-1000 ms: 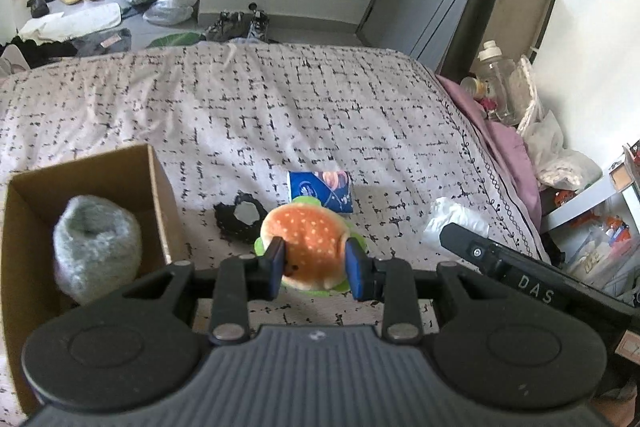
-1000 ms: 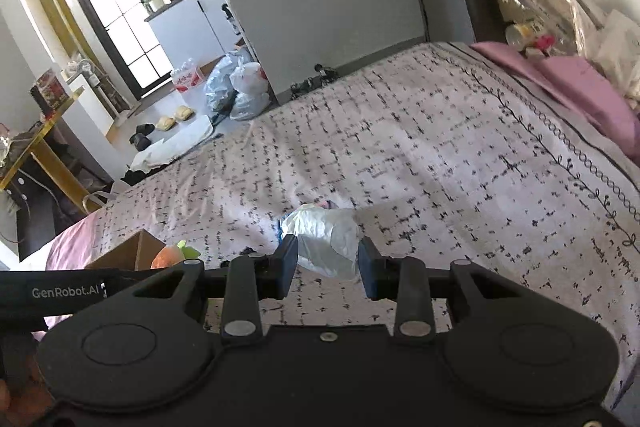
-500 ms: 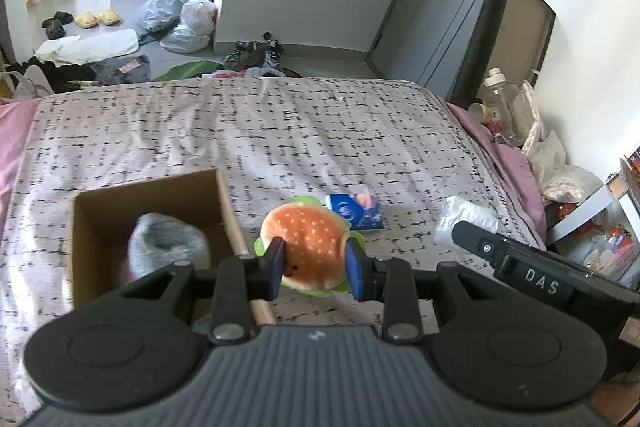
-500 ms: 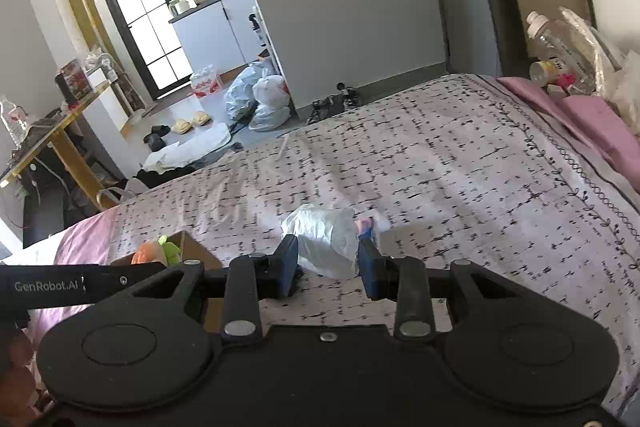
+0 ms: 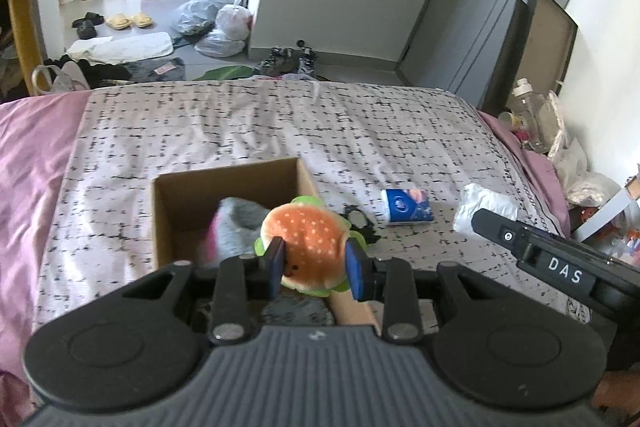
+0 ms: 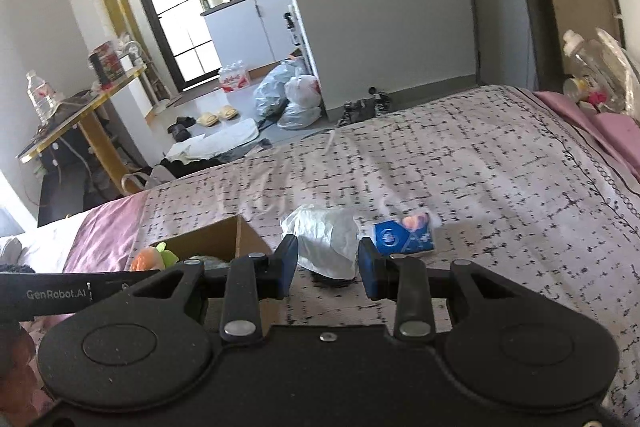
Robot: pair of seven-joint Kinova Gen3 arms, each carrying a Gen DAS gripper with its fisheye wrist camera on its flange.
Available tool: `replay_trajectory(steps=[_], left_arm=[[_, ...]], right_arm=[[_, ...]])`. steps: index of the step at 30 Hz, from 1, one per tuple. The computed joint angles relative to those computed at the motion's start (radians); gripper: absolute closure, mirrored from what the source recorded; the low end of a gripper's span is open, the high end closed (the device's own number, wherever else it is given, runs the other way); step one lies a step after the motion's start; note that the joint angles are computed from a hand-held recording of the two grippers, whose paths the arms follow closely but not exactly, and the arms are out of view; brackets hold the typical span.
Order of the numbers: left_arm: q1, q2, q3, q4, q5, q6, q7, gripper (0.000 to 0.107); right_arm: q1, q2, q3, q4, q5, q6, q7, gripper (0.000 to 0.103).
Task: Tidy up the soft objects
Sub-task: 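Carry the burger plush with the left tool over the box while the right tool carries the bag, then open both tools to drop the burger plush and white bag into the box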
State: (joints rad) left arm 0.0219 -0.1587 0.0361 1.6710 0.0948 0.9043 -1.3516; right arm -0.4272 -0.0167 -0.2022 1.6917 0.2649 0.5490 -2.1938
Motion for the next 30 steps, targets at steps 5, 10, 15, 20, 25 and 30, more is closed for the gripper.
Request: replay_trajectory(steps=[5,10,15,20,25,30], left_arm=[[-0.016,-0.028,-0.023,0.027,0.002,0.007,-0.018,0.077],[-0.043,-0.036,-0.033,0.059,-0.012,-0.013,-0.011,0.077],[-0.07,0.007,-0.056,0.061,0.001,-0.005,-0.012,0.077],[-0.089,0.023,-0.073,0.081,0.026,-0.024,-0.048,0.075],[-0.09,0.025,-0.103,0.105,0.095,-0.063,-0.109,0.063],[-0.109,0.012,-0.081,0.119,0.08,-0.085,-0.085,0.049]], right_arm=[[-0.018,0.006,-0.012,0.0,0.005,-0.009,0.009,0.07],[-0.041,0.018,-0.019,-0.009,-0.002,-0.009,0.02,0.07],[-0.065,0.037,-0.021,-0.021,-0.02,-0.01,0.068,0.07],[-0.095,0.061,-0.02,-0.044,-0.006,0.009,0.073,0.07],[-0.121,0.085,-0.014,-0.067,-0.005,0.021,0.087,0.07],[-0.139,0.106,-0.007,-0.084,-0.017,0.029,0.097,0.07]])
